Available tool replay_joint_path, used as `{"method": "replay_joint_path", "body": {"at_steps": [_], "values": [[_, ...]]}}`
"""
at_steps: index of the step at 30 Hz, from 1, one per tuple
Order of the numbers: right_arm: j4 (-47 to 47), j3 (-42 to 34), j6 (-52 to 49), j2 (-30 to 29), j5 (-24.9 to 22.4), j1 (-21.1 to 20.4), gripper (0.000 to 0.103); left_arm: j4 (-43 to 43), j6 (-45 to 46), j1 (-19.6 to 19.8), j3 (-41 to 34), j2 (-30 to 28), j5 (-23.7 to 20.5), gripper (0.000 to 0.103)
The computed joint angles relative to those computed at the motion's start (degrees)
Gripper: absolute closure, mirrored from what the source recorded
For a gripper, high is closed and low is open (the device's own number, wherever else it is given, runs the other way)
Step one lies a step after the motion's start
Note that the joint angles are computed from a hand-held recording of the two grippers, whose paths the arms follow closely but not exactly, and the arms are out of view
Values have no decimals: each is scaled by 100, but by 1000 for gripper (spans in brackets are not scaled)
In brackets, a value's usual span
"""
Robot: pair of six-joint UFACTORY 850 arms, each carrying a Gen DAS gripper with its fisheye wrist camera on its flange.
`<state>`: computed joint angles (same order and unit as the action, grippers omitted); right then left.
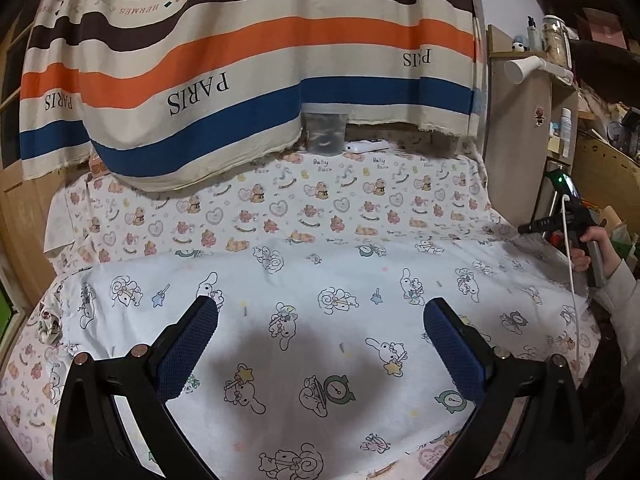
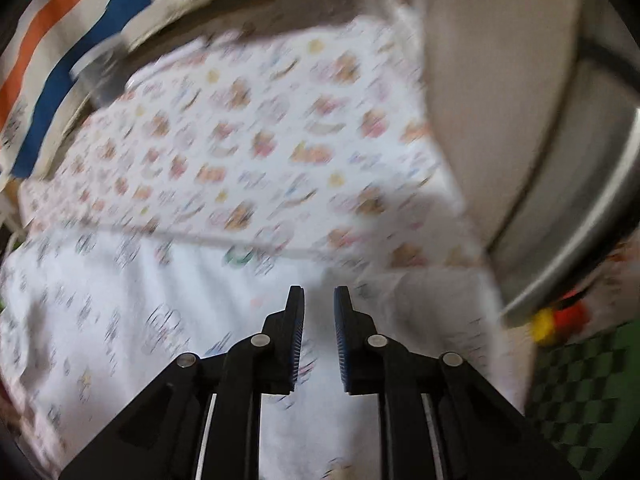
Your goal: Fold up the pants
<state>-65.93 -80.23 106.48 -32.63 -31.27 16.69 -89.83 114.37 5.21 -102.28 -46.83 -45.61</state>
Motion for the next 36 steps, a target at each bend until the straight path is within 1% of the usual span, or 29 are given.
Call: {"method": "replay_joint_path", "body": {"at_steps": [1, 2, 4, 7, 11, 13, 14, 15, 16, 17, 18, 19, 20, 21, 22, 23, 24, 25, 26, 27, 28, 30, 32, 33, 36], "values": [[-218, 54, 304, 38, -184, 4, 58, 11, -19, 6, -12, -2, 1, 1], [-317, 75, 416, 44, -220, -12, 45, 21, -41, 10, -21, -5, 6, 1], [-191, 61, 289, 28, -279, -66, 45, 29, -84, 21, -53, -17, 21, 1], [-20, 63, 130, 16, -214, -187, 45, 37, -141, 21, -98, -42, 61, 1], [185, 111, 167, -15, 139, -366, 45, 93, -164, -8, -110, -55, 95, 1], [140, 113, 269, -49, 113, -385, 45, 34, -50, -29, -41, -22, 135, 1], [120, 97, 290, -80, 97, -371, 48, 22, 1, -39, -15, -10, 154, 1], [153, 90, 239, -97, 135, -381, 56, 14, 44, -51, 7, 2, 178, 1], [287, 89, 90, -103, 271, -416, 62, 5, 72, -55, 19, 6, 189, 1], [390, 95, -18, -107, 426, -445, 77, -7, 94, -61, 30, 11, 202, 1], [433, 121, -54, -95, 576, -467, 88, -11, 99, -64, 32, 11, 207, 1], [339, 148, 58, -83, 599, -461, 88, -6, 94, -63, 32, 11, 202, 1], [167, 151, 242, -82, 429, -414, 89, -6, 94, -63, 32, 11, 202, 1], [-17, 144, 420, -83, 138, -345, 93, 3, 84, -64, 29, 6, 203, 1], [-323, 164, 693, -65, -250, -245, 94, -11, 95, -65, 33, 9, 214, 1], [-479, 186, 833, -43, -429, -200, 95, -50, 132, -71, 51, 16, 244, 1], [-561, 174, 894, -40, -705, -140, 95, -91, 180, -75, 73, 24, 274, 1], [-450, 35, 715, -126, -1210, -46, 95, -135, 238, -83, 103, 38, 312, 1], [-322, -83, 519, -196, -1476, -14, 95, -140, 253, -86, 101, 33, 330, 1], [-74, -313, 183, -353, -1860, 20, 95, -143, 260, -91, 102, 32, 350, 1], [57, -449, 1, -449, -2064, 19, 95, -151, 268, -95, 106, 31, 367, 1], [150, -817, -344, -757, -2664, 42, 95, -151, 257, -102, 105, 23, 394, 1], [94, -1131, -531, -1053, -3453, 69, 95, -152, 234, -99, 98, 13, 422, 1], [-6, -1136, -492, -1077, -3572, 74, 96, -145, 228, -92, 94, 8, 427, 1], [-53, -954, -209, -925, -3393, 47, 95, -204, 327, -83, 119, 14, 535, 1]]}}
